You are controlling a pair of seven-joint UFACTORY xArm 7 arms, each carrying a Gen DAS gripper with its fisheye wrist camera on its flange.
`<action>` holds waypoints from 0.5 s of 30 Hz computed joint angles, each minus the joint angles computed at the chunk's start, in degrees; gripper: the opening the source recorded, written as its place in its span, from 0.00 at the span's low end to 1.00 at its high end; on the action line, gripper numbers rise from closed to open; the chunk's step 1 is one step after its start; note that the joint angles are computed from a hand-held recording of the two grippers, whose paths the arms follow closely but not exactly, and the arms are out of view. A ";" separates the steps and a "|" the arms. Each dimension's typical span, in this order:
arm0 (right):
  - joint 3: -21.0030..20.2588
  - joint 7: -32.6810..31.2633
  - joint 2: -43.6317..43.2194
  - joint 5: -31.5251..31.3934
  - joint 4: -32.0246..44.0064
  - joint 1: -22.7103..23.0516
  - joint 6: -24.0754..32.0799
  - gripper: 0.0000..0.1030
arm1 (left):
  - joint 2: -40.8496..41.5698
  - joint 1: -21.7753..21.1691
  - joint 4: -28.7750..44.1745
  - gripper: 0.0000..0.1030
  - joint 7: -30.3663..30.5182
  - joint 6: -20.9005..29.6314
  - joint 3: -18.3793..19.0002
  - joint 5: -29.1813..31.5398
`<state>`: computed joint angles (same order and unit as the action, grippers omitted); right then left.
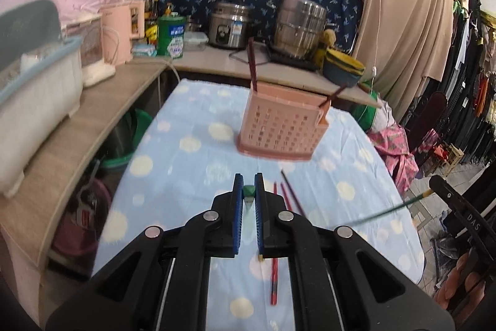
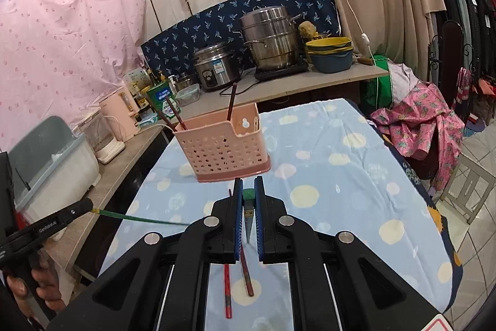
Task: Organize utensils
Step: 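Carry both green chopsticks above the pink basket, lower them in and open both tools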
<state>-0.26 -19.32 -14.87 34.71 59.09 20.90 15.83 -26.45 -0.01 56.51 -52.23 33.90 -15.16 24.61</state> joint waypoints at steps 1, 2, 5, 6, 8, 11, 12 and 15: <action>0.08 0.59 0.92 -0.52 1.52 -0.35 0.10 0.07 | 0.91 0.29 1.41 0.07 0.24 0.02 -0.07 0.38; 0.15 1.00 1.67 -0.78 2.78 -0.62 0.32 0.07 | 2.35 0.62 3.48 0.07 0.63 0.20 -0.05 0.83; 0.06 1.06 4.59 0.04 7.56 -1.24 1.80 0.07 | 5.63 0.93 8.15 0.07 1.13 0.14 0.28 2.25; 0.29 0.97 5.52 0.37 9.01 -1.61 2.14 0.07 | 7.20 0.89 10.32 0.07 1.48 0.19 0.52 2.69; 0.84 0.60 7.98 1.31 12.71 -2.47 2.96 0.07 | 9.50 0.88 13.71 0.07 1.20 0.26 0.78 4.38; 2.09 -0.74 12.15 4.16 19.41 -4.05 4.35 0.07 | 13.35 0.17 19.43 0.07 1.07 0.08 1.79 6.31; 2.61 -1.26 13.73 5.25 21.98 -4.71 4.75 0.07 | 14.80 -0.18 21.59 0.07 0.93 0.19 2.10 7.14; 4.66 -1.48 18.67 7.42 29.96 -6.80 5.43 0.07 | 19.20 -1.44 28.26 0.07 0.00 0.57 3.13 10.65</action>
